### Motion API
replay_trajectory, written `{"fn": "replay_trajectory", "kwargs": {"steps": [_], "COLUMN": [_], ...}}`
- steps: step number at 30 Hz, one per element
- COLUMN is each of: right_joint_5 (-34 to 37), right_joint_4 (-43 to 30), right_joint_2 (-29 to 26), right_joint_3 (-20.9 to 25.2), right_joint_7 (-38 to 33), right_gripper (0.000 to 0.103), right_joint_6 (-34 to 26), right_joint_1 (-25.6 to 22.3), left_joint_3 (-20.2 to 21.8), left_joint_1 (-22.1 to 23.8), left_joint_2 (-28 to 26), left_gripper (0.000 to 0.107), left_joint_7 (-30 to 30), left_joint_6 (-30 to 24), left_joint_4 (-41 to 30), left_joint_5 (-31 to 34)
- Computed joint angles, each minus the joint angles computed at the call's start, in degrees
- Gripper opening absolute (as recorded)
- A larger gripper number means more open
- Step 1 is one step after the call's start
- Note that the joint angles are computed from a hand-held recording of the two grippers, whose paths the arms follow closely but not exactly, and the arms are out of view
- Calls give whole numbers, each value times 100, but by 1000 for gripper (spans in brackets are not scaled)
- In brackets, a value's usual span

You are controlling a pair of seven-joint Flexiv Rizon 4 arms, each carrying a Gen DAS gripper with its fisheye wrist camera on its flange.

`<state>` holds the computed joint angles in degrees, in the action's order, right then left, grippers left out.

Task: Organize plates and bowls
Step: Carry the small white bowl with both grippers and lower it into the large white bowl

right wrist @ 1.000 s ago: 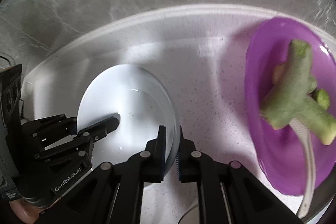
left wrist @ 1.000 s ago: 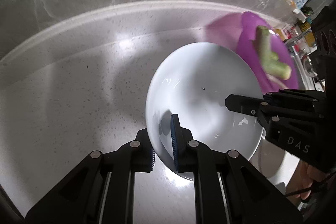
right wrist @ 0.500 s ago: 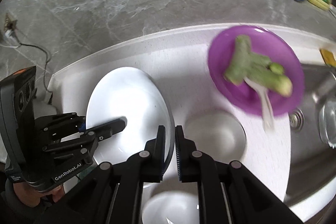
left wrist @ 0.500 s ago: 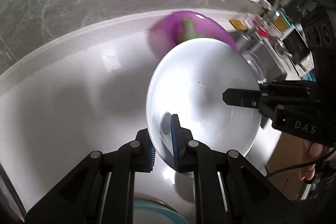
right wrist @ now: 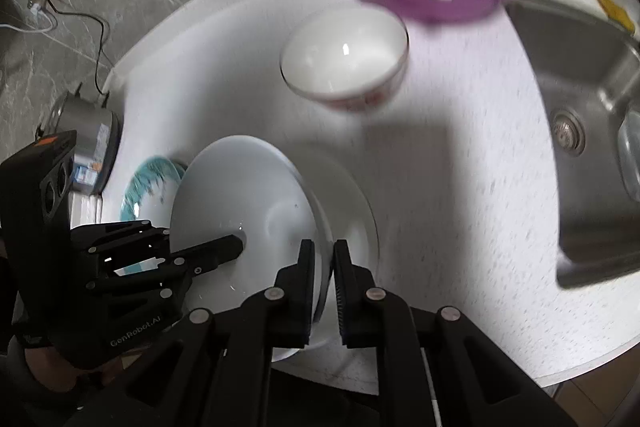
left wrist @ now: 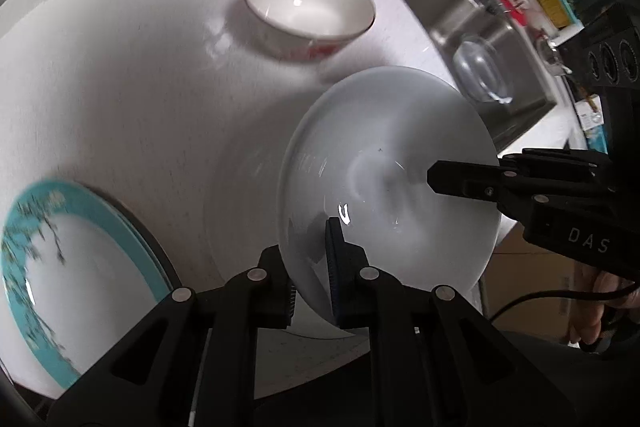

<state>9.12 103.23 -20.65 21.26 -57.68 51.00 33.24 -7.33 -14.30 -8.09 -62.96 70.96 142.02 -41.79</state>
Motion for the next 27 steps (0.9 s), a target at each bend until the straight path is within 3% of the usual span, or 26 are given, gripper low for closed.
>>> {"fn": "replay_trajectory", "kwargs": {"steps": [5,15,18,27], "right_joint_5": [-155,-417,-497,-792], "right_joint_4": [94,102,95,167], "right_joint_2": [-104,-271,-308,-313], "right_joint_3": [-16,-33,-44,-104], "right_joint_7": [-45,43,72,261], "right_gripper": [11,11,11,14], "right_joint_6": [95,117,97,164], "right_joint_1": [89,183,213,319], "left_joint_3": [70,-146,11,-95], "left_joint_1": [-37,322,253,374], "left_joint_2": [-199,-663,-850,-981], "left_gripper": [12,13,13,26], "left_joint_7": [-454,-602,-929,-1388], "left_joint_6": [328,565,611,677], "left_joint_4": [42,-107,-306,-485], "left_joint_5": [536,917,1434,1933]}}
